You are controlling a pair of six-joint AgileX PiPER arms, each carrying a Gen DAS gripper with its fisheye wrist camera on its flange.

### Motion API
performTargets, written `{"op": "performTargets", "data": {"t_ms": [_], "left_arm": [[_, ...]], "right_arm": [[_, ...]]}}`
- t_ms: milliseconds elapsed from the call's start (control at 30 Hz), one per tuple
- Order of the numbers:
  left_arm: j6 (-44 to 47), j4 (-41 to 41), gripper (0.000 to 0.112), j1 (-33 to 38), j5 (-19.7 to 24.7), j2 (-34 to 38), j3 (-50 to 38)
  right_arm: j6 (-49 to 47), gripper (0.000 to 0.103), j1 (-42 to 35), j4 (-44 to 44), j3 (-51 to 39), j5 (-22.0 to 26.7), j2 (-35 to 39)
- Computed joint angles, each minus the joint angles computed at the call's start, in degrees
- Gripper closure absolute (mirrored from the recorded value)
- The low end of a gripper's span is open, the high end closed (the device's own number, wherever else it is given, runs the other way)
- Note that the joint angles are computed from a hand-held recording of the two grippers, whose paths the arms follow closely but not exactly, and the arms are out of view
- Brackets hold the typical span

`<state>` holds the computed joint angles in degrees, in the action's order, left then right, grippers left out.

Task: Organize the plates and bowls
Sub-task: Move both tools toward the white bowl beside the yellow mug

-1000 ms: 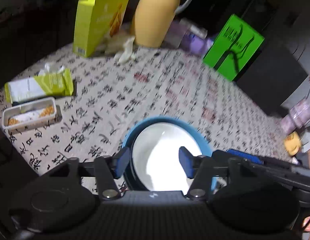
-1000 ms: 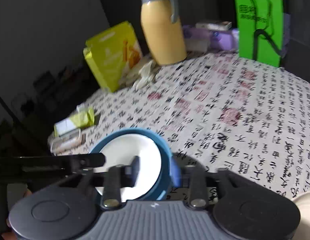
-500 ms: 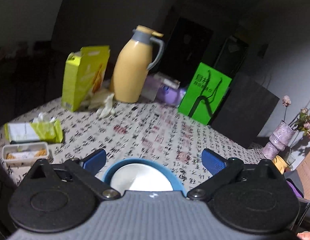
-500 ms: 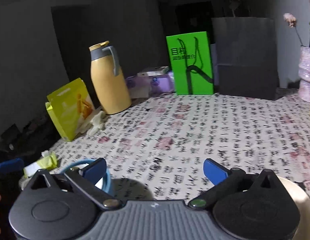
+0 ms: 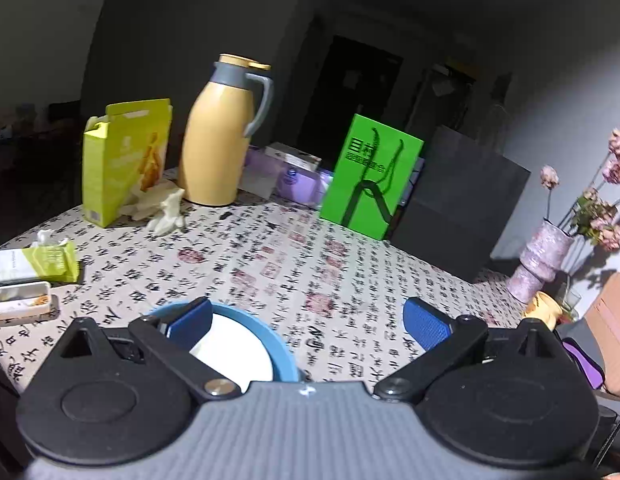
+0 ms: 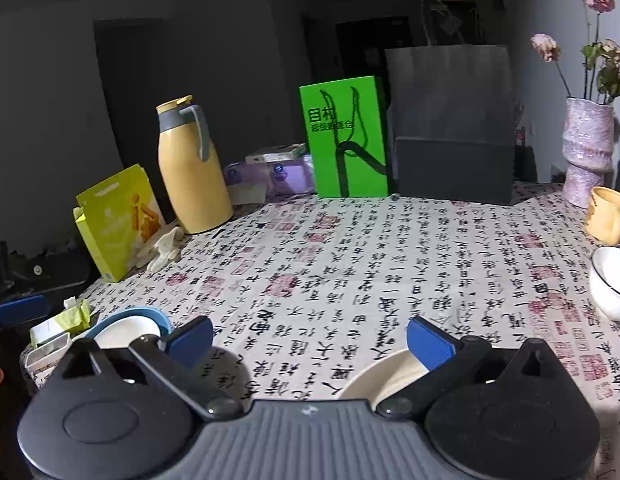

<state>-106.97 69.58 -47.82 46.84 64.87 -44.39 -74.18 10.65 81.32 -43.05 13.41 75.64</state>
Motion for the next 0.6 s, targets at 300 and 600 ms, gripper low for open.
{"op": "performTargets", "data": {"t_ms": [300, 600], "left_arm": [[-1.7, 1.4, 0.009, -5.1, 3.4, 5.2, -4.4], [-1.5, 0.8, 0.009, -7.3, 3.9, 9.0, -8.0]], "right_arm": [[-7.6, 0.0, -8.3, 6.4, 2.4, 6.2, -1.6], [-10.7, 0.0, -14.8, 8.0, 3.7, 10.9, -2.2]]}}
